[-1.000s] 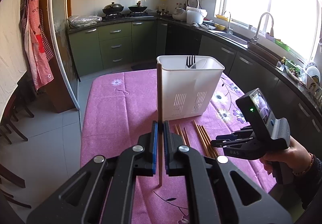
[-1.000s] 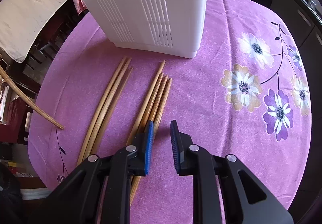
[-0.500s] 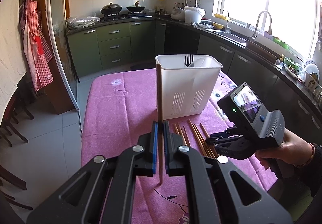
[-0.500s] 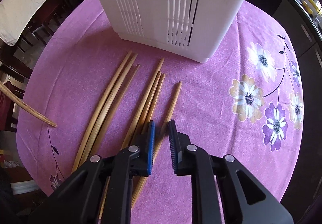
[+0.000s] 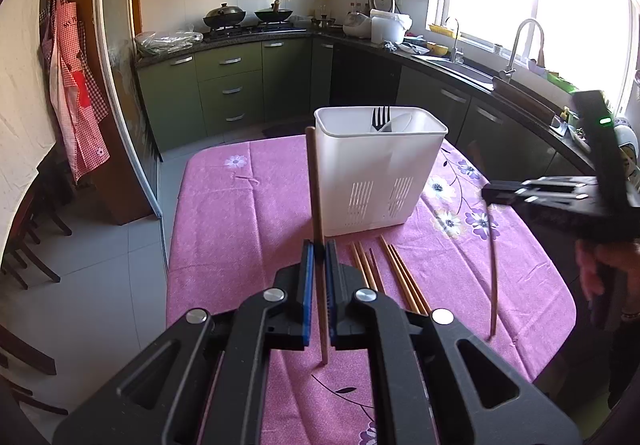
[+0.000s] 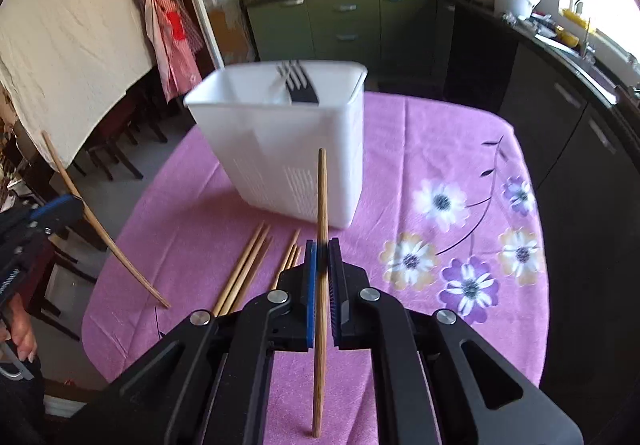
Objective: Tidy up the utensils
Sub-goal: 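Lift the chopstick toward the holder with the left gripper while the right gripper grasps another chopstick, then drop the chopstick into the holder with the left gripper while the right gripper carries its chopstick over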
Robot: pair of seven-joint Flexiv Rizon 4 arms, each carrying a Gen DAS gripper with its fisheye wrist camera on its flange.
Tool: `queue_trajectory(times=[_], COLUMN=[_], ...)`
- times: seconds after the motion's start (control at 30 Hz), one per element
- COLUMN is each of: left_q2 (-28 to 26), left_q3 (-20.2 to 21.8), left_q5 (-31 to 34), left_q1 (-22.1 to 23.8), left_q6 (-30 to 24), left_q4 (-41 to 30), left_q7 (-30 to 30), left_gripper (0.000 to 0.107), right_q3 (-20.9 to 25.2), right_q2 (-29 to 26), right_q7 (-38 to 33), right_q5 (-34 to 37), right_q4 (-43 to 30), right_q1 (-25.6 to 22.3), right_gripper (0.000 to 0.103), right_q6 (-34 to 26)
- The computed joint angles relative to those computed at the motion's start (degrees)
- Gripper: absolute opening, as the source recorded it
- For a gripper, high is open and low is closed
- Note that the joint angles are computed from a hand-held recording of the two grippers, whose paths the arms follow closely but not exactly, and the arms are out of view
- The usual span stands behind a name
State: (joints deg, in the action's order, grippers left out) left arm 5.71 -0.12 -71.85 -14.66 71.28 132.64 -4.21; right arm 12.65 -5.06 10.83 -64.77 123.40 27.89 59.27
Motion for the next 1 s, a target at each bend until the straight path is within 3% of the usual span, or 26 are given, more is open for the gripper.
queue_trajectory(times=[0.17,0.3,0.7,1.0], left_q2=[0.2,0.3,2.4,3.5], left_q3=[0.0,0.0,0.8,0.1], left_q5=[0.2,0.1,2.6,4.1], left_q1=[-0.1,-0.3,0.0,-1.3], left_q6=[0.2,0.4,-3.0,-5.3], left_q4=[0.2,0.3,-0.7,-8.4], left_q7=[0.2,0.3,-2.1,-4.5], left_gripper=[0.006,0.006,0.006,0.006], right_q3=[2.4,5.5,7.0,6.6], right_q2=[7.6,10.9,13.9,14.8], right_q7=[8.5,10.5,12.8,14.7], right_q5=[-9.0,-9.2,-9.6,-11.5], right_q4=[5.9,8.1,10.2,11.4], right_q1=[-1.0,-0.1,-0.5,-1.9], right_gripper=[0.006,0.006,0.006,0.006], right_q6=[-3.0,-7.9,-6.7,-4.5])
